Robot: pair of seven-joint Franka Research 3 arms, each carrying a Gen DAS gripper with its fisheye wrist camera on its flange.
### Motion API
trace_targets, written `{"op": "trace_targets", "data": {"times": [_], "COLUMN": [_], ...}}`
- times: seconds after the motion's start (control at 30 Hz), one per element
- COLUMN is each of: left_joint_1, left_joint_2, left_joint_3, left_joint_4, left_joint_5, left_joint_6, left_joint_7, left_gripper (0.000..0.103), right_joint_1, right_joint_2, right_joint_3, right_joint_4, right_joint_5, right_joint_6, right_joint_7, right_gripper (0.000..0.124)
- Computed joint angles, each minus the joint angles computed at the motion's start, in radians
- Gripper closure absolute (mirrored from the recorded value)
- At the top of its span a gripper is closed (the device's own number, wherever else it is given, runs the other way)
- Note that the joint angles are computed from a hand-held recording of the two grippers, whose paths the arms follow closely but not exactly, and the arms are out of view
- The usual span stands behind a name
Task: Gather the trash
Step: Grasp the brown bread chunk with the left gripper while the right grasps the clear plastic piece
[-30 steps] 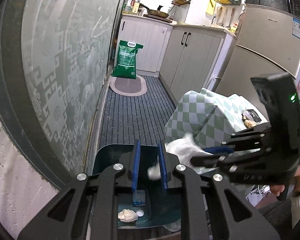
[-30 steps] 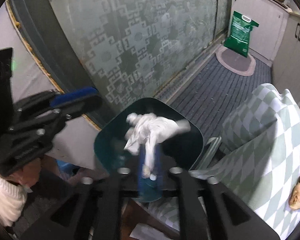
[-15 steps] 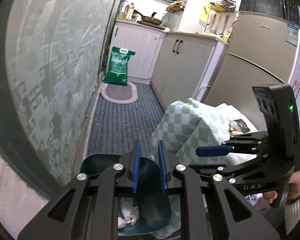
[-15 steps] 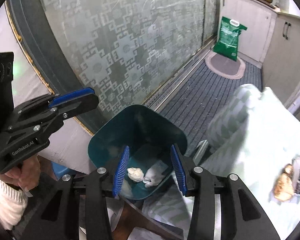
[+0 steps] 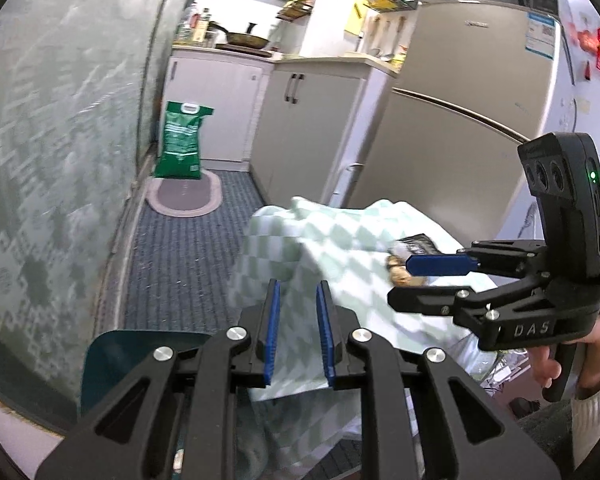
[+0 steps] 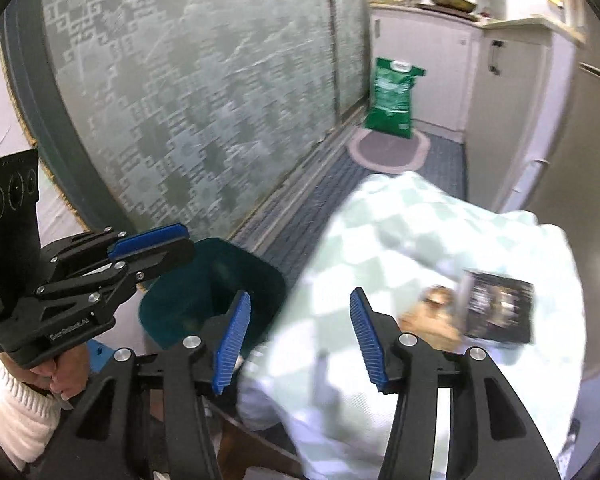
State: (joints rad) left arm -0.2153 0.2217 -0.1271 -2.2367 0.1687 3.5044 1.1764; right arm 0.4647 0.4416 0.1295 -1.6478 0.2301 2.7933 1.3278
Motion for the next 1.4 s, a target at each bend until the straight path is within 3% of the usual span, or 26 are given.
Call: {"op": "trace_targets", "data": {"times": [0.17,0.4,0.6,0.67,0.77,0.93,1.07,1.2,1.27,1.4], "left_joint_1": [0.010,-0.096,-0.197,-0.277,-0.381,-0.477,-0.505,-0.552,-0.540,-0.505], "left_joint_2": [0.058,0.141,0.220,0.242,0.276,0.334,0.362,0.373,0.371,0.357], "left_joint_3": [-0.051,-0.007,0.059,0.137,0.244,0.349,0.386,0.446,0.437,0.401], "left_joint_4": [0.084,0.209,0.326,0.358,0.407,0.494,0.538,0.553,0.552,0.541], "left_joint_5": [0.060,0.050,0.042,0.033,0.029,0.074,0.112,0.163,0.184,0.231], "left_joint_6": [-0.025,-0.090,-0.168,-0.186,-0.216,-0.293,-0.333,-0.355,-0.351,-0.338], "left_joint_7": [-0.029,-0.016,-0.023,-0.037,-0.071,-0.153,-0.222,-0.298,-0.320,-0.348], "left_gripper": [0.077,0.072,0.058,0.045,0.040,0.040,0.041,0.053,0.053,0.054], "right_joint_1": [-0.029,-0.094,-0.148,-0.165,-0.187,-0.197,-0.222,-0.225,-0.173,-0.165], "right_joint_2": [-0.090,-0.174,-0.220,-0.233,-0.251,-0.266,-0.271,-0.256,-0.240,-0.207], "right_joint_3": [-0.031,-0.030,-0.010,-0.002,0.007,0.007,0.029,0.035,-0.027,-0.049], "right_joint_4": [-0.133,-0.259,-0.335,-0.354,-0.381,-0.405,-0.414,-0.408,-0.409,-0.383], "right_joint_5": [0.003,0.048,0.114,0.145,0.193,0.239,0.322,0.370,0.260,0.173], "right_joint_6": [0.094,0.169,0.194,0.196,0.198,0.204,0.211,0.232,0.259,0.253], "right_joint_7": [0.029,0.022,-0.025,-0.051,-0.093,-0.136,-0.221,-0.294,-0.224,-0.190], "right_gripper": [0.066,0.066,0.066,0.066,0.066,0.066,0.065,0.055,0.055,0.054]}}
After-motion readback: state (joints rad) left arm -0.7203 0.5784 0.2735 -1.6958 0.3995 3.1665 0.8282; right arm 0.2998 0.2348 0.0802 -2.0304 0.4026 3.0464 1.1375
